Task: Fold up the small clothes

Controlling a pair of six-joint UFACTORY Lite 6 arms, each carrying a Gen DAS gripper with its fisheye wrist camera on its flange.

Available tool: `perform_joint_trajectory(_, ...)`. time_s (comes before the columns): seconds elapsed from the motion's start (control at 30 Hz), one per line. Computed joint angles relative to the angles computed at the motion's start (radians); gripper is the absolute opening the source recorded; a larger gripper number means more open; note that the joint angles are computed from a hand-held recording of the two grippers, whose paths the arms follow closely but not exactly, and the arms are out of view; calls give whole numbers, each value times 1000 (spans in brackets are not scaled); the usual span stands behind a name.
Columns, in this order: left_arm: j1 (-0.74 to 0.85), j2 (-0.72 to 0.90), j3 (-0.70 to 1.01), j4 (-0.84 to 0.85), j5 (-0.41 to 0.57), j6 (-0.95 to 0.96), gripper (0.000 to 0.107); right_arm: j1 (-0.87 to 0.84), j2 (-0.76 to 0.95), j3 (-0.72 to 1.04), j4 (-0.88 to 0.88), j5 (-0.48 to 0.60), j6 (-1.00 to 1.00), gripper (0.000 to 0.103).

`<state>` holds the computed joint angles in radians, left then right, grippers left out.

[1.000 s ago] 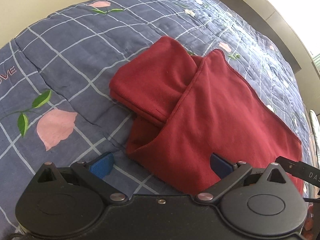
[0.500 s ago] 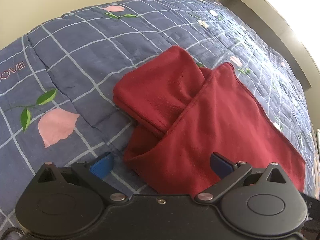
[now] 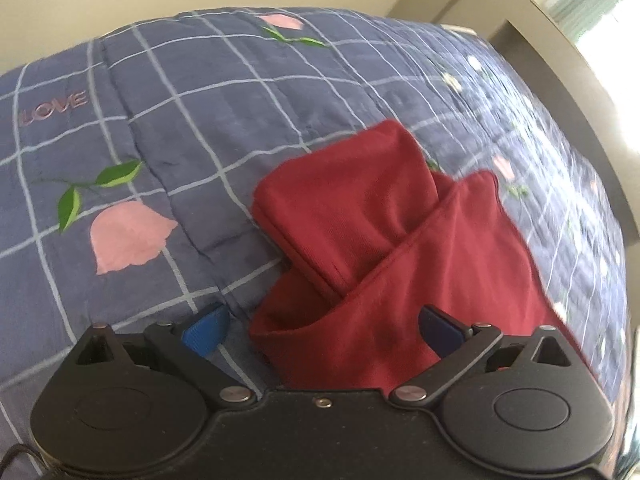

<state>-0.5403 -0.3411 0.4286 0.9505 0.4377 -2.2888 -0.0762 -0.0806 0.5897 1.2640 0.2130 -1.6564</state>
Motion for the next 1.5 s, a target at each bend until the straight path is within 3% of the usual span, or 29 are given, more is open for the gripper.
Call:
perform_joint_trajectory(0.13,-23,5,5,38,19,-65,82,-32,-14,-32,218,29,-239,103)
perform_joint_trajectory(0.2,-39,22,16,40,24,-74,80,-34,-15,-39,275,35,-300,103)
perform_joint_trajectory(0.37,-66,28,14,78,37,-146,57,-37,-12,-33,257,41,-293,103)
perform_joint_trajectory(0.43,-77,36,21,64,58,-154,54,-39,-3,-23,232,45,-274,103)
perform_joint_trajectory(0.57,-79,63,44,17,89,-126,64,-50,-4,-26,249,58,-303,103)
perform_joint_trajectory(0.67,-76,58,34,36,78,-144,58,-56,0,-24,245,66,-308,103)
perform_joint_trajectory(0.87,-106,32,28,87,85,-192,29,-52,11,8,86,63,-156,103)
perform_joint_trajectory(0.97,-130,41,56,84,115,-164,22,-47,25,38,-49,67,-26,103)
perform_joint_trajectory(1.17,-223,41,104,129,224,-166,16,-104,90,170,-373,204,247,103)
perform_joint_trajectory(1.33,-291,53,198,186,284,-37,16,-223,80,233,-404,259,229,103)
perform_joint_trajectory(1.5,-333,157,380,234,269,154,16,-405,86,292,-410,283,148,103)
